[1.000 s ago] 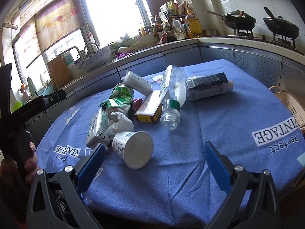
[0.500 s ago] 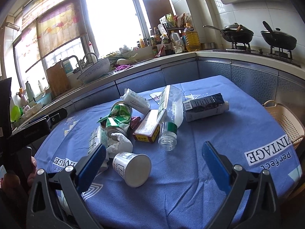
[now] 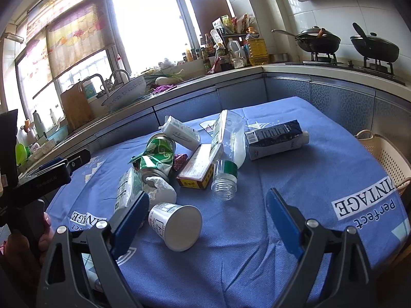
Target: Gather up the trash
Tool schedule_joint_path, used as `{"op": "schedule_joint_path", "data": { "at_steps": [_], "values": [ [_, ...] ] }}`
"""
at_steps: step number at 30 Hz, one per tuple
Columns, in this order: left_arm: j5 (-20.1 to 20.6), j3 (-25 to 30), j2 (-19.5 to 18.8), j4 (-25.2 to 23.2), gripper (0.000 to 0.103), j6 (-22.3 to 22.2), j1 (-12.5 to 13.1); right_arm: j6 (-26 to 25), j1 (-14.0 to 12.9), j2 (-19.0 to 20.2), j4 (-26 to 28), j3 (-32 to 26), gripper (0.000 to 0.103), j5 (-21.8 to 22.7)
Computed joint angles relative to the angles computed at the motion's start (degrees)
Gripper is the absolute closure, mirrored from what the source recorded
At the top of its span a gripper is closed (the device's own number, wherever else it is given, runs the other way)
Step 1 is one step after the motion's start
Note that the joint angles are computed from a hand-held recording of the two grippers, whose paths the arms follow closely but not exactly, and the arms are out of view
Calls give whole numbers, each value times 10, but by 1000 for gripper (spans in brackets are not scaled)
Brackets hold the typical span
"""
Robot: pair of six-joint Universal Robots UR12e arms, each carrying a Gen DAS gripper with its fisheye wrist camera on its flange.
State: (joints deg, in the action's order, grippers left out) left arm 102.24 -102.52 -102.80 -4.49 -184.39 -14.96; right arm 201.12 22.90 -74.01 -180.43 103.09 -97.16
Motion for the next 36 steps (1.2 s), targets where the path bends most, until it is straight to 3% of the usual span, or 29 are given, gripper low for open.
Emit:
{"op": "schedule_joint_path", "data": {
  "at_steps": [36],
  "values": [
    [-1, 0, 0, 1, 4, 5, 1, -1, 2, -1, -3, 2, 16, -3]
  ]
}}
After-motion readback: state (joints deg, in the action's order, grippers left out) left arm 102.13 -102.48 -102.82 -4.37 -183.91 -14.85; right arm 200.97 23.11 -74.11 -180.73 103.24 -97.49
